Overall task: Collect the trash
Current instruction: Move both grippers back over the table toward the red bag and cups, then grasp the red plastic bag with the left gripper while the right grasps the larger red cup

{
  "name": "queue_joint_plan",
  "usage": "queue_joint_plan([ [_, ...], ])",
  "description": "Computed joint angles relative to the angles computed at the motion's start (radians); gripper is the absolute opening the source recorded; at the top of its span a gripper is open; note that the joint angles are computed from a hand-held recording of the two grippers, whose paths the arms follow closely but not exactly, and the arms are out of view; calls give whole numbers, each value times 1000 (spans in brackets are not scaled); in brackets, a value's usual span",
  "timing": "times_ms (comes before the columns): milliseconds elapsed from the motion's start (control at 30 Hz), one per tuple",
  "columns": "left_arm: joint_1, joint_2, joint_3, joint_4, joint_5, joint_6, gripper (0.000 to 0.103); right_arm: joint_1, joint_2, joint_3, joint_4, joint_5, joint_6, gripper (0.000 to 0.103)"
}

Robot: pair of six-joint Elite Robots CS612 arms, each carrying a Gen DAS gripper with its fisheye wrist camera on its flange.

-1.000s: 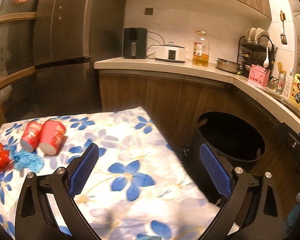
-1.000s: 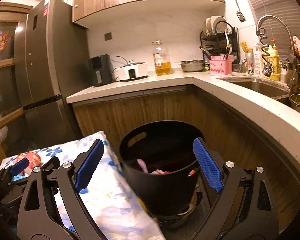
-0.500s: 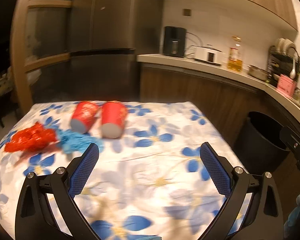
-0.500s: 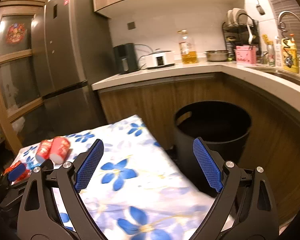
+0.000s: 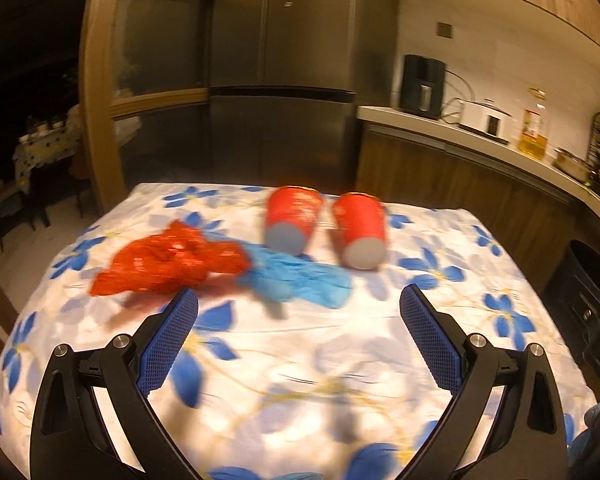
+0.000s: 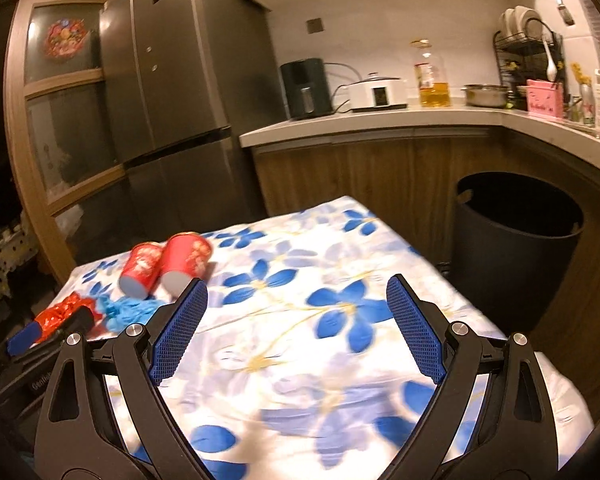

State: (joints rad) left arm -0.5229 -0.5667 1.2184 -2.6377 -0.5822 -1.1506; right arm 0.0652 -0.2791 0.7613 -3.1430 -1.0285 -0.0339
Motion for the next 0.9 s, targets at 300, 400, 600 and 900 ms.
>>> queue_joint_plan([
  [300, 19, -62, 101, 70, 41, -121, 97, 35, -12, 33, 25, 41, -40, 90],
  [400, 28, -77, 123, 97, 50, -149, 97, 44, -13, 37, 33, 47, -50, 90],
  [600, 61, -88, 160, 32, 13, -135, 96, 60, -8, 28, 44, 45, -51, 90],
  [900, 110, -66, 146, -25, -144, -86, 89, 76, 19, -29, 73, 35, -52, 90],
])
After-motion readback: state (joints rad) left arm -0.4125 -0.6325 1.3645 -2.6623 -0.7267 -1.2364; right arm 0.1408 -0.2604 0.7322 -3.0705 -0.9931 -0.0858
